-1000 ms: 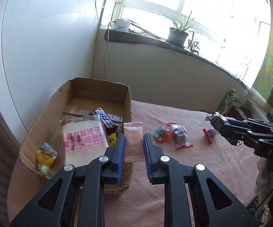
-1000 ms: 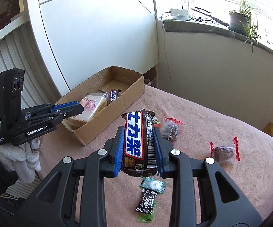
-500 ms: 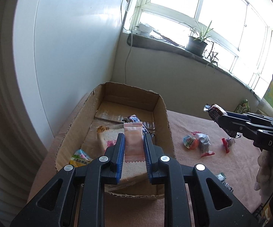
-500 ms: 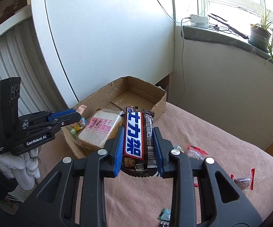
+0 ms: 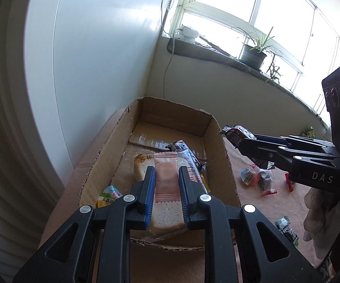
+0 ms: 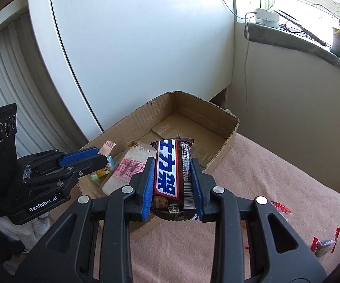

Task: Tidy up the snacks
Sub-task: 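Carry the chocolate bars and pink candy over the box with both tools, then open both tools to drop the snacks into the box and withdraw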

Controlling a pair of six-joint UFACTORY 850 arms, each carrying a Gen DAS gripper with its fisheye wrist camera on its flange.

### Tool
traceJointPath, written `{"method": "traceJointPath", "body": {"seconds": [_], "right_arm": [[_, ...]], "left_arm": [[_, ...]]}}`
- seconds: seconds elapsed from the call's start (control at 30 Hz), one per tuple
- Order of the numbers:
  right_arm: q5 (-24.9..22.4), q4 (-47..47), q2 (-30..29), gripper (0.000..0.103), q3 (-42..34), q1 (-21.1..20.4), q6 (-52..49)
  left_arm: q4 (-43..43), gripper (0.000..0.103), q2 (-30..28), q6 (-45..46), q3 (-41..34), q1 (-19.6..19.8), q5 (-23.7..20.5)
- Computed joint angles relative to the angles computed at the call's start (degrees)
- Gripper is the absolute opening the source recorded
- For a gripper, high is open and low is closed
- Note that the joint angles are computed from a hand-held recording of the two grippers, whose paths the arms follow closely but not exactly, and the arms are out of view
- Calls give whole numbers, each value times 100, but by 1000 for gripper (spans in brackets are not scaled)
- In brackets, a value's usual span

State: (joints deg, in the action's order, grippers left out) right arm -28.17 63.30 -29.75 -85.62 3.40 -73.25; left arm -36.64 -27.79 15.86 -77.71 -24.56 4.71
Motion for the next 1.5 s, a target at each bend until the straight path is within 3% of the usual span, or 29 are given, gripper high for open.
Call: {"method": "traceJointPath", "body": {"seconds": [0.37, 0.53, 0.6, 0.67, 0.8, 1.03, 1.27, 1.43, 1.5], "right_arm": [[-49, -189, -216, 30, -237, 150, 218], [-37, -89, -238, 30, -274, 137, 170], [15, -113, -223, 36, -261, 142, 180], [96, -41, -177, 60, -200, 136, 104], [248, 37, -83, 65, -97, 92, 67], [338, 98, 72, 65, 96, -26, 130], [221, 1706, 448, 65, 681, -296, -1114], [152, 1490, 637, 66, 896, -476, -958], [142, 1311, 700, 73, 968, -563, -766]], "left_arm": [[-508, 19, -47, 522, -60, 11, -41], [-1580, 22, -50, 1593, -67, -12, 11], [-2035, 31, -51, 2036, -71, -23, 50], [-2045, 40, -26, 2030, -40, -30, 93], [-2359, 52, 22, 2336, 8, -53, 185], [-2285, 60, 126, 2286, 88, -129, 326], [-1925, 60, 216, 2028, 157, -242, 368], [-1584, 60, 313, 1746, 242, -355, 418], [-1480, 60, 345, 1675, 270, -407, 434]]}}
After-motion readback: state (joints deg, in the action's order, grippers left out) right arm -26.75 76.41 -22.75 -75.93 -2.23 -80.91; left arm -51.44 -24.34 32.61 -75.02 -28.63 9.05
